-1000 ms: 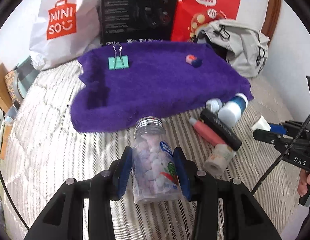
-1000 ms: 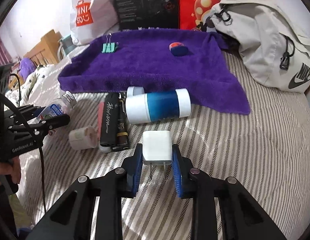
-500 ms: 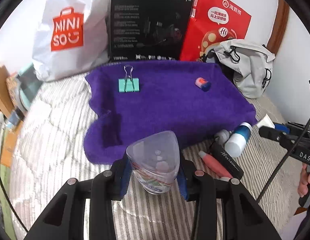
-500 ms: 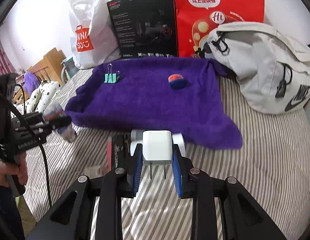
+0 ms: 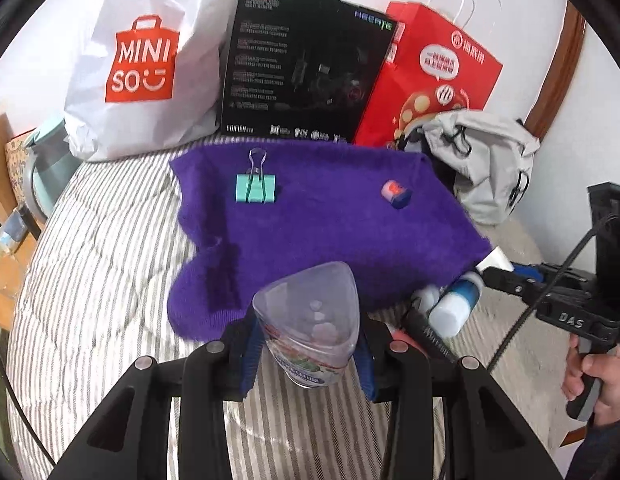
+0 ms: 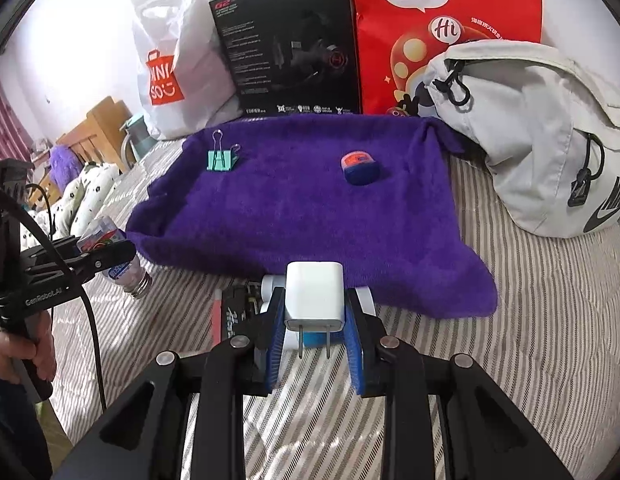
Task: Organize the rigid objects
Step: 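Set the mint bottle by the clip with the left tool while the right tool places the charger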
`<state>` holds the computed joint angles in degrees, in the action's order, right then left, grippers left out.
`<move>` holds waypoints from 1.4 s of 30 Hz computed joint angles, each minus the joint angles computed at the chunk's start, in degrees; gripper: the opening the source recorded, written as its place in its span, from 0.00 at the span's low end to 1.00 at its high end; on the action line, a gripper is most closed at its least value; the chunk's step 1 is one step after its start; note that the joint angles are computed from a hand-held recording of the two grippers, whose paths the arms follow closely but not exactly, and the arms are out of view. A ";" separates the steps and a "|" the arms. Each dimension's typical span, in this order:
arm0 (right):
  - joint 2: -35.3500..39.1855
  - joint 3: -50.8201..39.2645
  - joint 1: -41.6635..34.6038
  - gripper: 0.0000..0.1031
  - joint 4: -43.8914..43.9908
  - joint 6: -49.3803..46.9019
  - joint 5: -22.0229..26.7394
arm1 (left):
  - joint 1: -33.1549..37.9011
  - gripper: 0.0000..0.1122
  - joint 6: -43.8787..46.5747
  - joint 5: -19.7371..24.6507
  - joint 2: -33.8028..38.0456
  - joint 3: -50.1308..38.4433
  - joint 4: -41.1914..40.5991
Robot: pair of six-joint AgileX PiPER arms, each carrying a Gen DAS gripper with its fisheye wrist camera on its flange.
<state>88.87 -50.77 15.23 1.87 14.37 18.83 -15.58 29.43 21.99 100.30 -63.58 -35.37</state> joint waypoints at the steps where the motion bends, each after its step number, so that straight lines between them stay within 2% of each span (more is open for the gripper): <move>1: 0.27 -0.61 -0.28 0.26 0.83 -0.96 0.18 | 0.22 0.33 -0.38 0.46 0.36 -1.10 0.26; 6: 5.06 -6.86 -3.20 0.26 4.84 -6.91 1.54 | 1.07 0.33 -5.88 3.99 5.39 -9.59 5.27; 12: 14.77 -16.15 -6.65 0.26 4.69 -8.93 4.06 | 1.58 0.33 -12.64 7.39 12.62 -18.82 10.93; 18: 21.14 -21.51 -8.22 0.26 3.92 -9.49 5.71 | 1.39 0.33 -17.00 10.63 18.36 -25.41 15.07; 25: 24.75 -24.83 -7.32 0.26 -1.10 -6.63 6.87 | 1.24 0.34 -17.52 11.36 21.46 -29.30 15.26; 30: 25.55 -25.91 -7.46 0.27 -0.41 -7.98 7.03 | 1.11 0.34 -19.85 13.10 24.71 -34.16 16.13; 32: 25.76 -26.33 -7.41 0.30 -0.24 -8.91 7.32 | 0.97 0.34 -21.00 14.03 26.40 -36.68 16.81; 34: 26.02 -27.01 -7.50 0.41 1.38 -11.34 8.12 | 0.67 0.34 -22.22 15.07 28.04 -39.11 18.02; 36: 26.12 -27.54 -6.72 0.53 -3.51 -7.15 8.77 | 0.28 0.34 -23.76 16.10 29.43 -41.27 19.52; 39: 24.64 -26.09 -5.61 0.57 -12.18 -0.16 7.50 | -0.63 0.34 -27.02 17.63 31.36 -43.97 23.35; 40: 24.17 -25.72 -5.70 0.60 -12.40 -0.08 7.25 | -0.99 0.34 -28.53 18.62 32.18 -45.08 25.18; 42: 23.14 -24.91 -5.87 0.61 -12.03 -0.37 6.79 | -1.49 0.34 -29.39 16.88 31.78 -43.79 26.69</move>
